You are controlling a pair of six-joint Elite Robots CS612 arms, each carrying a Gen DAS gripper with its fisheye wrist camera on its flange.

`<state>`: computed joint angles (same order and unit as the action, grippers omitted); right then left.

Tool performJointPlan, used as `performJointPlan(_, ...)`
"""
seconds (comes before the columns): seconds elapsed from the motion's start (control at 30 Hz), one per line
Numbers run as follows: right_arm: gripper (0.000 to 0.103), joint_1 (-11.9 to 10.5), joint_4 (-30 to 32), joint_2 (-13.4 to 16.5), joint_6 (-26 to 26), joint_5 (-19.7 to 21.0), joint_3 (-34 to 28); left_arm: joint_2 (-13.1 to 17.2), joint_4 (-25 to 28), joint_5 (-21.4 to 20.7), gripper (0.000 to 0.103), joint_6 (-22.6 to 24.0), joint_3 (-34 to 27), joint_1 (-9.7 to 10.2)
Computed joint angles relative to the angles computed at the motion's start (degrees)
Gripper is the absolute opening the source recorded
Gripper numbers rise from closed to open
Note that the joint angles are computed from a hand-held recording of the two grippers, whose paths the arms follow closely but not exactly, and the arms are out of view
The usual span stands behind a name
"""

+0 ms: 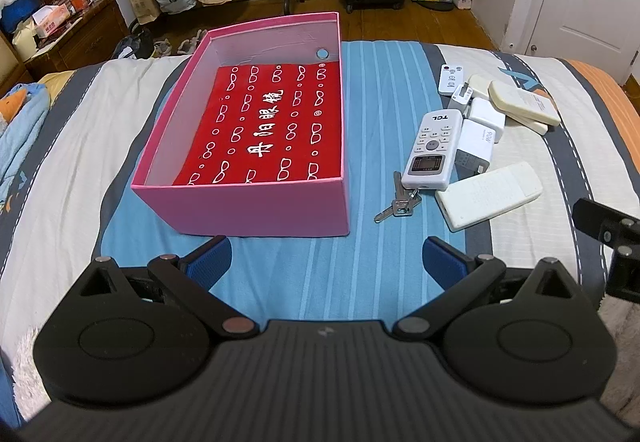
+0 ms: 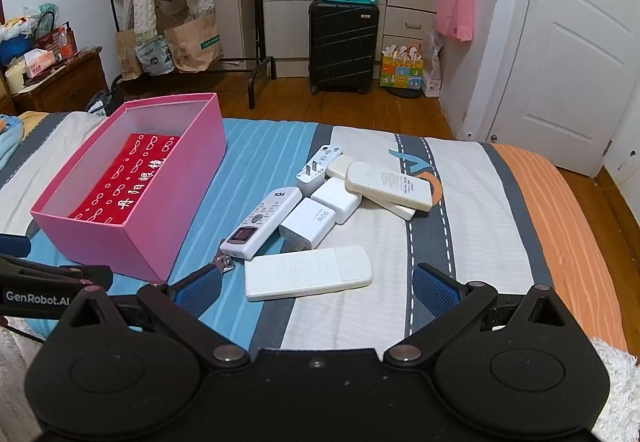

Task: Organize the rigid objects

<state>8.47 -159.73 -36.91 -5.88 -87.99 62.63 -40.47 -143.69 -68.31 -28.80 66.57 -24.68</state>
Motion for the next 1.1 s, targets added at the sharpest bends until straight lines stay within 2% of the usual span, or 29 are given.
performJointPlan(0.87,0.103,0.11,-1.34,-0.01,-0.38,0.21,0.39,0.10,-0.40,-0.15,0.103,-0.04,0.29,-0.09)
performJointPlan(0.97,0.103,-0.11,-3.66,0.05,-0.41,1.57,0.74,-0.29,-1.17,0.80,0.103,0.07,0.97,-0.26)
performJointPlan(1.03,0.103,-0.65,-8.68,0.10,-1.09,4.67,1.72,-0.92,-2.63,0.68,0.103,0.08,1.58,-0.14)
performJointPlan(1.1,0.103,-1.15,-13.36,0.50,-1.75,6.99,1.92,-1.63,-6.24,0.86,0.103,1.00,2.70,-0.03)
